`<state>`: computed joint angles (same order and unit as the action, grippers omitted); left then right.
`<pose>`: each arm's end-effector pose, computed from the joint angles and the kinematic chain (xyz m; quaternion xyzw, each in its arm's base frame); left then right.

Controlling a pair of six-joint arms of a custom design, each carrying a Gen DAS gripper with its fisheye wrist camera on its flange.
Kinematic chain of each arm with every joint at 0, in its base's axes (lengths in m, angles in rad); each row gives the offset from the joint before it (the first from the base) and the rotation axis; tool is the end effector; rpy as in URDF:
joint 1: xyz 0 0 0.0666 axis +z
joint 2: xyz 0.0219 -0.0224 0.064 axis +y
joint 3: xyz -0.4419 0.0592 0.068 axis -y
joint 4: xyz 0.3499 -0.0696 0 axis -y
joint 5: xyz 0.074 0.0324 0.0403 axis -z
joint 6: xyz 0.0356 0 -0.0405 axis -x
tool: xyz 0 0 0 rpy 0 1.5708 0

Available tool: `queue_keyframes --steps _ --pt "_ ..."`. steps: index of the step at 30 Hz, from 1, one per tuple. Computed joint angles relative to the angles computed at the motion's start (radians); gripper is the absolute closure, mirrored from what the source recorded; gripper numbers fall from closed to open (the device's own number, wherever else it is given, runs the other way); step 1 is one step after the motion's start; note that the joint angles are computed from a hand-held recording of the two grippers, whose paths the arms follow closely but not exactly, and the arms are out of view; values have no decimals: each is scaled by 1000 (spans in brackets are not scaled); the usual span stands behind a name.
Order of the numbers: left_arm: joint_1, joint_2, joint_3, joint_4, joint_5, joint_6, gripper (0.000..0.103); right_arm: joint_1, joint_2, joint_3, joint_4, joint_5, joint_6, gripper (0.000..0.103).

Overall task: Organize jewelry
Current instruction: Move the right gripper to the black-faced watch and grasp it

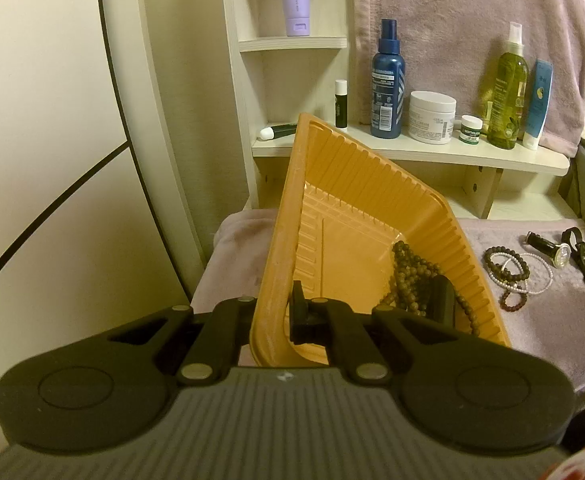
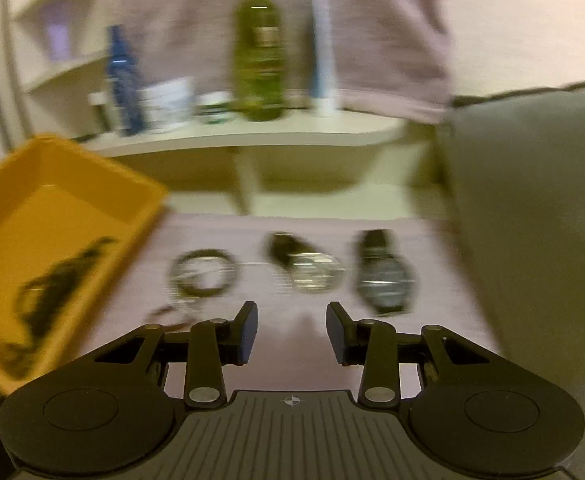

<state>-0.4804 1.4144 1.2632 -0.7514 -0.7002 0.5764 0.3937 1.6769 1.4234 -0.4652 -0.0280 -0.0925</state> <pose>0.3906 -0.1781 0.4454 -0.1549 0.8810 0.1245 0.4294 0.5145 0.2144 0.4028 -0.1423 0.8993 0.1118 0.3980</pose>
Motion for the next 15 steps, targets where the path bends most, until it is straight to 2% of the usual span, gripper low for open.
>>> queue_keyframes --steps 5,8,15 --pt "-1 1 2 -4 -1 1 99 -43 26 10 9 64 28 62" --pt "-2 2 4 -6 -1 0 99 -62 53 32 2 58 57 45" --pt "-1 3 7 -10 -1 -1 99 -76 106 64 11 38 139 43"
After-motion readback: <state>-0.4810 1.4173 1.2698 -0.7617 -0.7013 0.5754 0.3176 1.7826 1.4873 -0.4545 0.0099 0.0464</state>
